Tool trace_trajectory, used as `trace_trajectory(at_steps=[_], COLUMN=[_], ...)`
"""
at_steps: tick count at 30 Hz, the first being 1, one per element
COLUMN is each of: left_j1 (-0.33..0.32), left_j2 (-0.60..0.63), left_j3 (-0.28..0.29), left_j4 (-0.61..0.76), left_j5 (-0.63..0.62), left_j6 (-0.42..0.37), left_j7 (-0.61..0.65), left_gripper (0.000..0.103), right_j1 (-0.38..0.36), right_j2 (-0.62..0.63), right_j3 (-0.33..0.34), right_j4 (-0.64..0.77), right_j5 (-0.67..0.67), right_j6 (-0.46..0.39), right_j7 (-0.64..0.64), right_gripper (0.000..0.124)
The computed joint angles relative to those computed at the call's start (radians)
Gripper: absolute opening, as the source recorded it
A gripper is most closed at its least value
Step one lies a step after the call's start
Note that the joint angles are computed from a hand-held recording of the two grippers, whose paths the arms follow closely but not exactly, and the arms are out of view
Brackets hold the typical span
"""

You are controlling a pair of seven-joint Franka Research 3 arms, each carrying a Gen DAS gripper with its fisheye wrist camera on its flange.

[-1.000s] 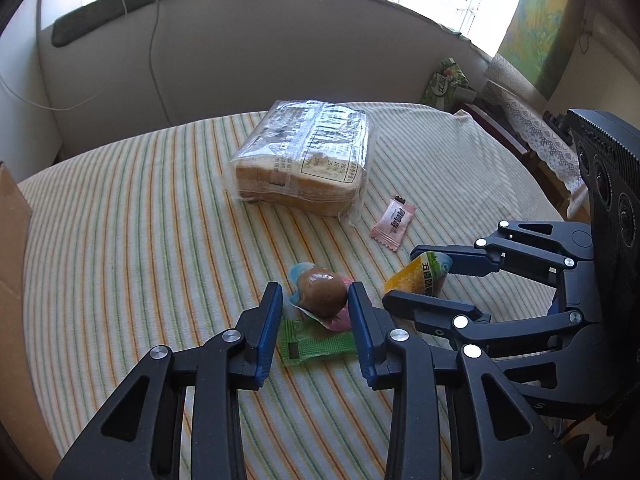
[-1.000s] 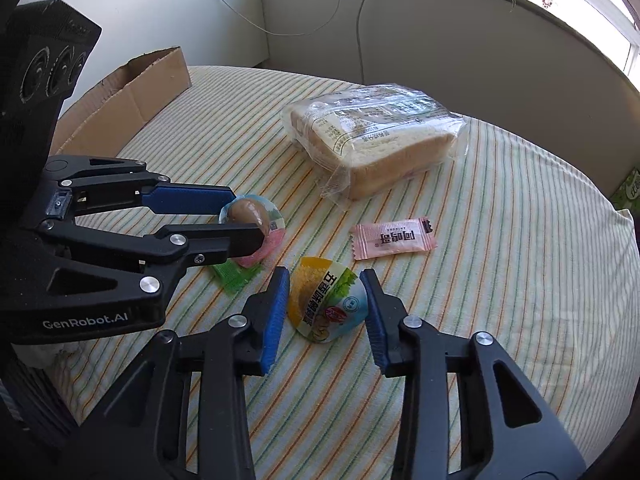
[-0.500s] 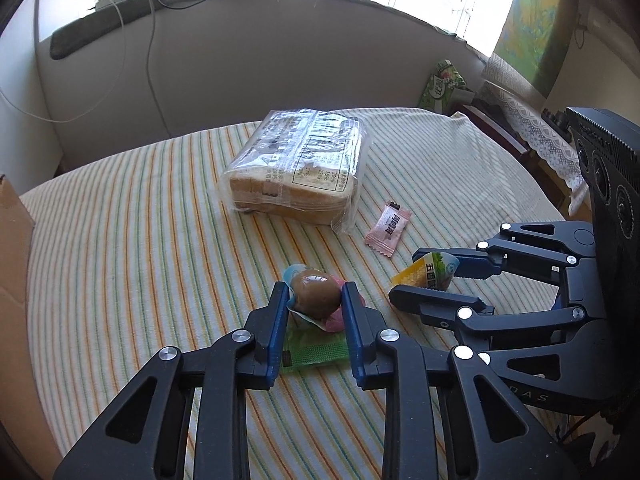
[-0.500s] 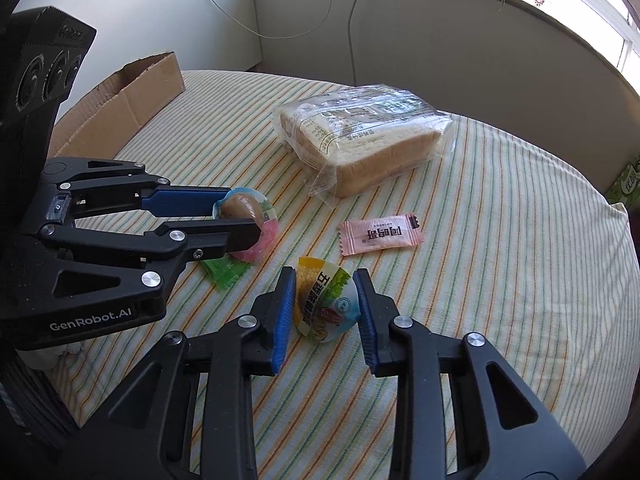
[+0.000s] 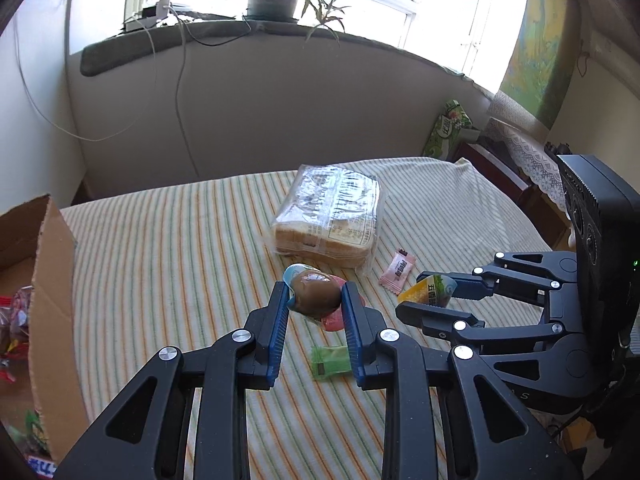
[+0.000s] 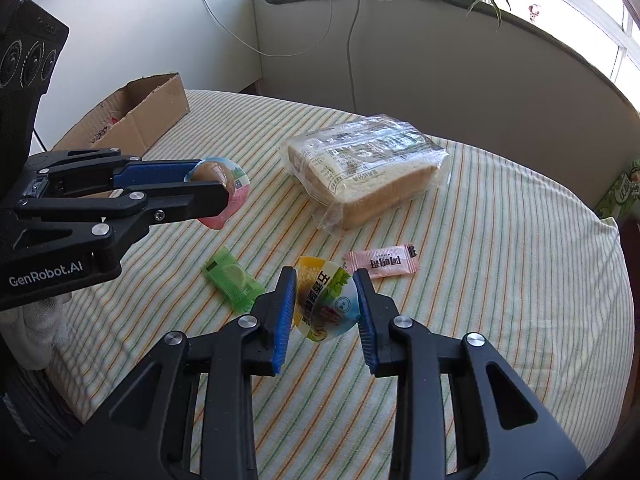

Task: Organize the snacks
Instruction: 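Carry both candies to the cardboard box and lower them in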

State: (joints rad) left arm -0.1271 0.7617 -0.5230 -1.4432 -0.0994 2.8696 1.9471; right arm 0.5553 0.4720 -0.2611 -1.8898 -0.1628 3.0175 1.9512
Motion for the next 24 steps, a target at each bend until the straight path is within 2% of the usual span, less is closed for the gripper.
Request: trace_trajectory(at_steps=[6, 12, 24], left_j1=[0.03, 0.084, 0.2], left_j2=[-0.037, -0.064, -0.105], left_j3=[-0.005, -0.037, -0.086], left_j4=[-0.05, -0.104, -0.192], left_j5=[0.001, 0.018, 0.102], left_j6=[0.07, 0.136, 0.253], left_j7=[-0.016, -0.039, -0.144], left_gripper=[0.025, 0.025, 0.025], right_j1=[0.002, 0.002, -0.015], right_j2=[0.028, 0.07, 0.21], right_j3=[0.014, 0.03, 0.103], right_j4=[0.072, 0.166, 0.446], right_j5=[0.003, 0.004, 0.029], right_j6=[-0.016, -0.037, -0.129], right_j7=[-0.008, -0.023, -0.097], right_gripper=[0.03, 0.03, 0.03])
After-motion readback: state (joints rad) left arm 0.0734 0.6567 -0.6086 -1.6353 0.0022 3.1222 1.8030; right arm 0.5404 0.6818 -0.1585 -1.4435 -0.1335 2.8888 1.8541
